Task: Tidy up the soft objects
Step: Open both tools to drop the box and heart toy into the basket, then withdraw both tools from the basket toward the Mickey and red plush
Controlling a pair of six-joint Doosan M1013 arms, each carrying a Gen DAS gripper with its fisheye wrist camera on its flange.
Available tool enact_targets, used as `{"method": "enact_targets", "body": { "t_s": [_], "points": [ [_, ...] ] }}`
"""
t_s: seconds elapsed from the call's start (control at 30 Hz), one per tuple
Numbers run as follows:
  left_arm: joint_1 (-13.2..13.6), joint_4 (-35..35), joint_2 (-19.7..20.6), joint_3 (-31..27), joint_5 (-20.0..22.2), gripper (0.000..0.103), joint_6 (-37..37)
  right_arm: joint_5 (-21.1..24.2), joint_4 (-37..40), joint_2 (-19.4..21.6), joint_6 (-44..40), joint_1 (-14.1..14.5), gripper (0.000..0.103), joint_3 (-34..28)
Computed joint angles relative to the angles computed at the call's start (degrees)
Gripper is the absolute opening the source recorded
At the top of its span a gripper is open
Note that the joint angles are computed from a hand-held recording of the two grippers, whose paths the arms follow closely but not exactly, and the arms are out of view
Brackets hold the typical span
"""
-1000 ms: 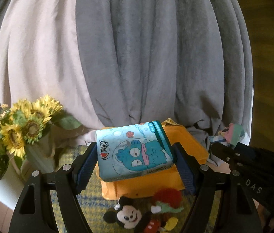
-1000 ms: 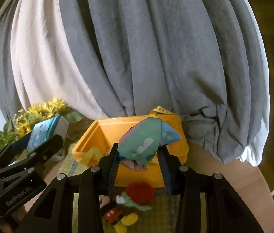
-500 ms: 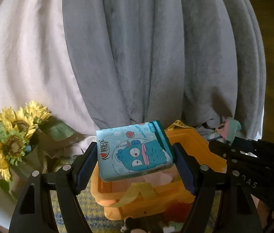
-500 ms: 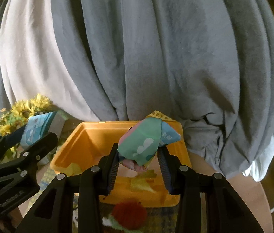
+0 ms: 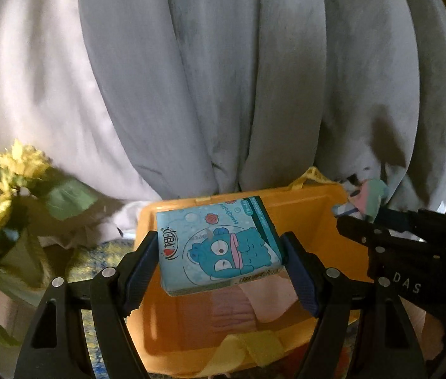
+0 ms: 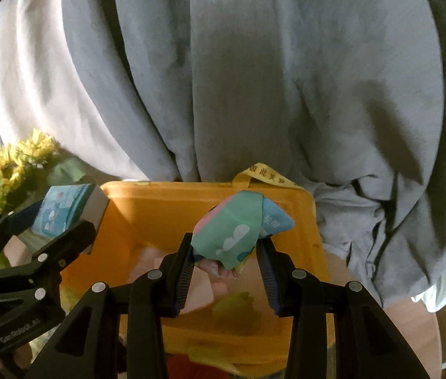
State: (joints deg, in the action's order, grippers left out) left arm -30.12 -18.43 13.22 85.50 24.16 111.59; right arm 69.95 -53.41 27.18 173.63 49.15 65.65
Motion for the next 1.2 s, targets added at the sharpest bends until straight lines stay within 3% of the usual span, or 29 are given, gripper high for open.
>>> {"method": "enact_targets", "body": {
  "t_s": [0.1,0.17,0.23,0.37,1.2],
  "points": [
    [0.1,0.0,1.1,-1.2,1.9,0.077,0.2,-0.2,1.9,0.4,-1.6,-0.9,0.042,-0.5],
    [0.0,0.4,1.5,-1.6,2.6,0.077,0.1,-0.7,3.4,0.4,-2.0,-1.5,0.049,-0.5],
    [0.0,0.6,1.7,-1.8,3.0,0.078,0.1,-0.8,3.8,0.3,-1.2,-1.9,0.063,-0.2],
    [-0.1,1.7,1.4,-1.3,1.8,0.086,-0.7,0.7,3.1,0.6,-0.9,-1.8,0.065,-0.6],
    [0.9,-3.0,-7.7,6.5,-4.7,0.092,3.7,8.0,-7.7,-0.6,7.9,5.1,0.075,-1.4]
  ]
}}
